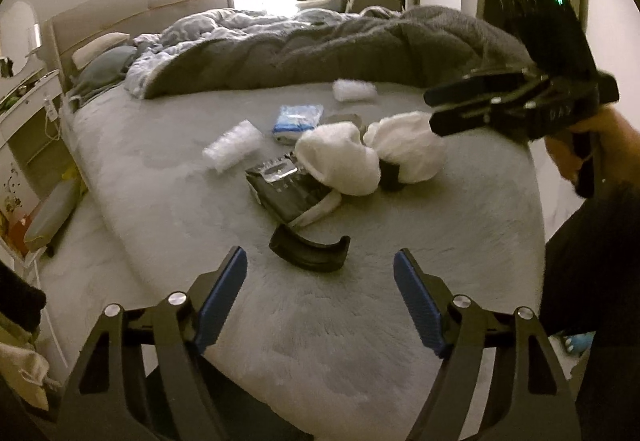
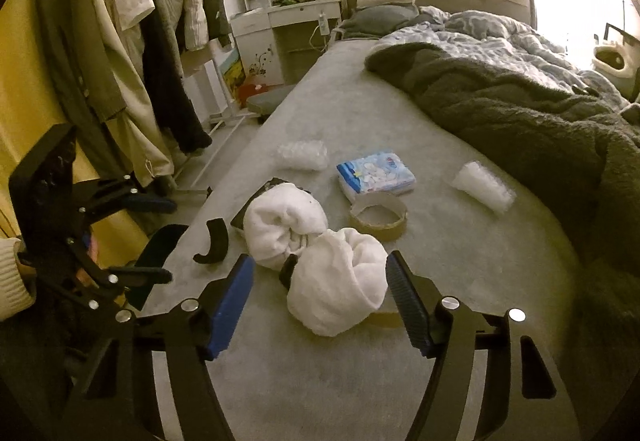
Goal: Collect trash
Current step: 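Move the right tool over the white crumpled tissue and close on it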
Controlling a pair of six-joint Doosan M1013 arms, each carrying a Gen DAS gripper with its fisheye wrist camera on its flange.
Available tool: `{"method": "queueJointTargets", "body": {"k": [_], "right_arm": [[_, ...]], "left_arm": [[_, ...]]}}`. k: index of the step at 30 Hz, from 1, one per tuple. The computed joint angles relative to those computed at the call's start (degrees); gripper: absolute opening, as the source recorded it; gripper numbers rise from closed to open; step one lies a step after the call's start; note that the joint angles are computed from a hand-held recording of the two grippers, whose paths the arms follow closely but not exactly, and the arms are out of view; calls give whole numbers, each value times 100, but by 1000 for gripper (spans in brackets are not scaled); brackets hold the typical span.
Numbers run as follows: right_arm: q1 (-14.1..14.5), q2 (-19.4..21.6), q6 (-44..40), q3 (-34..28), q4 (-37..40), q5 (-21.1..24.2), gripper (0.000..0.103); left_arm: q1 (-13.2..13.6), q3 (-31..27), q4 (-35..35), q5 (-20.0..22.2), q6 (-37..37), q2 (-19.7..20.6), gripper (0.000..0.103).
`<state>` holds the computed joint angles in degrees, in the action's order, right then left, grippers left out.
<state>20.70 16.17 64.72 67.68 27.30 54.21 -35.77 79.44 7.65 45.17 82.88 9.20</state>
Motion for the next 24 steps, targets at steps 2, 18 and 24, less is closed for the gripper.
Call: {"method": "queueJointTargets", "body": {"k": [2,18,24], "right_arm": [[-16,59,8,-60,-2,70,68],[-147,168,26,-112,266,292,67],[-161,179,133,-116,321,284,64]], "left_arm": [[32,-38,-49,59,86,63,77],[235,-355,-781,197,454,415,49],[280,-307,-750,5,44,322,47]]}}
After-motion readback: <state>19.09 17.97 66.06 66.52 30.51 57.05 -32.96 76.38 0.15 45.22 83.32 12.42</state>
